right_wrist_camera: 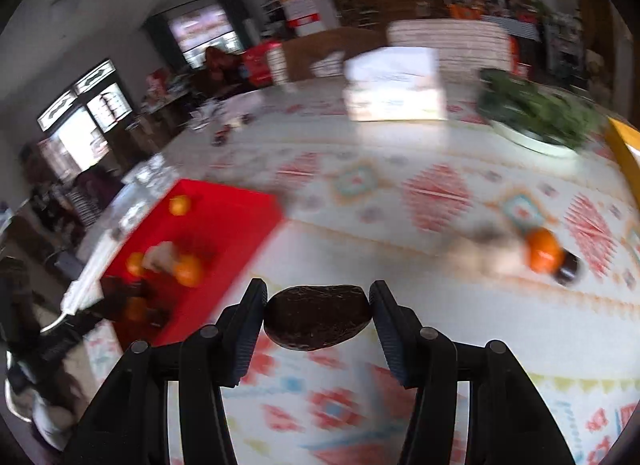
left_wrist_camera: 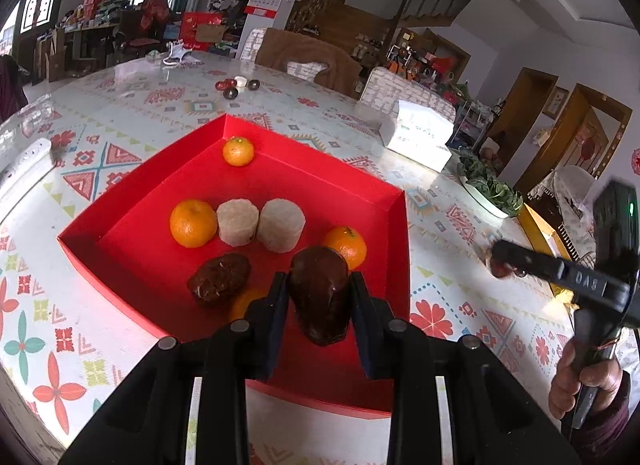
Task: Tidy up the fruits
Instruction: 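Place the red date in the red tray with the left gripper while the right places its date, then move both open grippers back from the red tray to the remaining fruit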
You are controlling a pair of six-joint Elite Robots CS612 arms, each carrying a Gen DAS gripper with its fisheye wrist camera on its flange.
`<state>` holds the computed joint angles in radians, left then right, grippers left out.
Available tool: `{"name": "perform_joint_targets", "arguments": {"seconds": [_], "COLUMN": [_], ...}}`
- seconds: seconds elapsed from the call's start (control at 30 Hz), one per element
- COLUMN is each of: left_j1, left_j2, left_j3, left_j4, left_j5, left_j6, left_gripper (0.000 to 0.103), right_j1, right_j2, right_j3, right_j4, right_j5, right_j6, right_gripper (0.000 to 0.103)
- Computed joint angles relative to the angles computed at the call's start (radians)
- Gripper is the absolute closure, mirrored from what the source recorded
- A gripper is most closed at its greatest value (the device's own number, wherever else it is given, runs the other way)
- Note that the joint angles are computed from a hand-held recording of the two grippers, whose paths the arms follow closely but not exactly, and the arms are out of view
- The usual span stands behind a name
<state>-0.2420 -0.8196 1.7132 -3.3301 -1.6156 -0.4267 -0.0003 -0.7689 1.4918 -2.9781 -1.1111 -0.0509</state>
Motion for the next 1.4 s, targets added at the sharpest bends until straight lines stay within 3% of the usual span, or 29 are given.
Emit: {"name": "perform_joint_targets", "arguments": {"seconds": [0.17,0.47,0.53,0.6,0.9,1.23,1.4], "left_j1": [0.008,0.037,0.04,0.04,0.034,0.015,-0.003], "left_j2": [0.005,0.01,0.01,0.009,0.002,-0.014,-0.023], "left_j3": [-0.012,-0.027,-0.026,-0.024,-0.021,-0.008,-0.006], "left_j4": [0.019,0.049,0.04,0.029,0.007,-0.009,-0.004], "left_j5": [0.007,0.001,-0.005,-0.009,-0.021,-0.034,-0.039], "left_j6": [-0.007,-0.033,-0.033,-0.032,-0.013,0.004,0.016], "left_gripper": [0.074,0.073,0.071,0.061,0.054,0.044,0.04], "right_j1": [0.053,0.128,0.136,0.141,0.136,0.089,0.06], "right_j2": [0.039,0.131,0.144,0.154,0.14,0.084,0.052], "right_j3": [-0.095,-0.276,-0.299,-0.316,-0.292,-0.178,-0.114], "right_j4": [0.084,0.233,0.25,0.256,0.201,0.096,0.025], "right_j5": [0.046,0.012,0.002,-0.005,-0.001,0.023,-0.01], "right_j6": [-0.039,-0.085,-0.089,-0.088,-0.06,0.002,0.031], "right_gripper": [0.045,0.045,0.045,0.045,0.038,0.037,0.037]}}
